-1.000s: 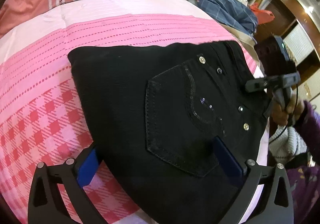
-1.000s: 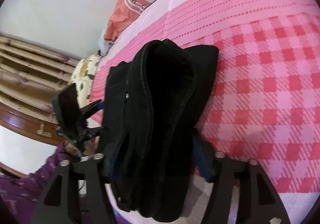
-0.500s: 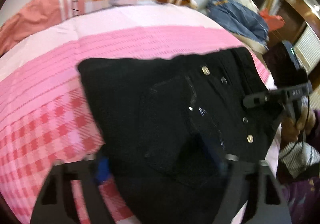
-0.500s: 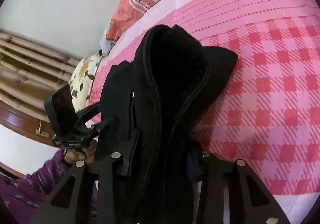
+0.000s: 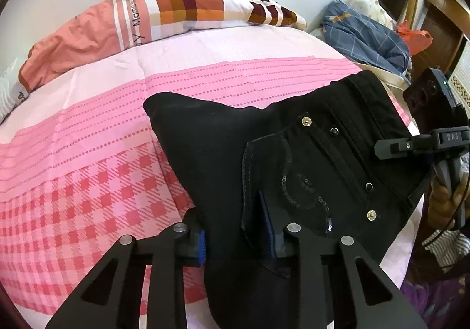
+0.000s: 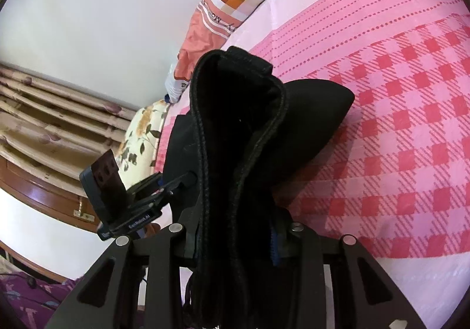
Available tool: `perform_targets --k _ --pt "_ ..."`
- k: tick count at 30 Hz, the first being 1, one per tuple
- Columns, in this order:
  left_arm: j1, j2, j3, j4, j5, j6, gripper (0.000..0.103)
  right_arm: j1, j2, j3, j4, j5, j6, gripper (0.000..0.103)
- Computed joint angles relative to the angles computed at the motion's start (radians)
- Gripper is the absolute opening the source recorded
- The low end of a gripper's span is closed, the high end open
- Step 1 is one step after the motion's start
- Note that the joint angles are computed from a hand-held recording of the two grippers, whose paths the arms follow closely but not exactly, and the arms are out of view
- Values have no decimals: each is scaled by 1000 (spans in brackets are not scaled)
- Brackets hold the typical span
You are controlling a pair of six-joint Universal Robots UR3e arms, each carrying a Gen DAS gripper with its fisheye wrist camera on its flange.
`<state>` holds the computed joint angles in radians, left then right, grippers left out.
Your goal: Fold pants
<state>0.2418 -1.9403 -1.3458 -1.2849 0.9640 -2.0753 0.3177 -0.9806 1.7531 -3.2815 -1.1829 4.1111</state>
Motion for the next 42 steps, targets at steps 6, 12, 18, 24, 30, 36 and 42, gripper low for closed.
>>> perform_targets --k 6,12,18,24,30,36,42 --pt "15 49 -47 28 -8 2 29 14 11 -20 -18 -8 27 32" --pt "23 39 -45 18 8 10 29 15 -2 -46 117 -23 -14 33" --pt "12 4 -3 -8 35 2 33 -2 5 -45 151 18 -44 68" --pt "5 -62 58 -53 71 -14 61 4 30 -89 178 30 -77 68" --pt "16 -123 143 -204 38 15 70 16 35 -122 246 7 -103 41" --pt "29 -57 56 -129 8 -3 46 19 58 -45 19 4 62 34" --pt "58 23 10 -132 -45 16 34 31 68 -52 -75 8 137 33"
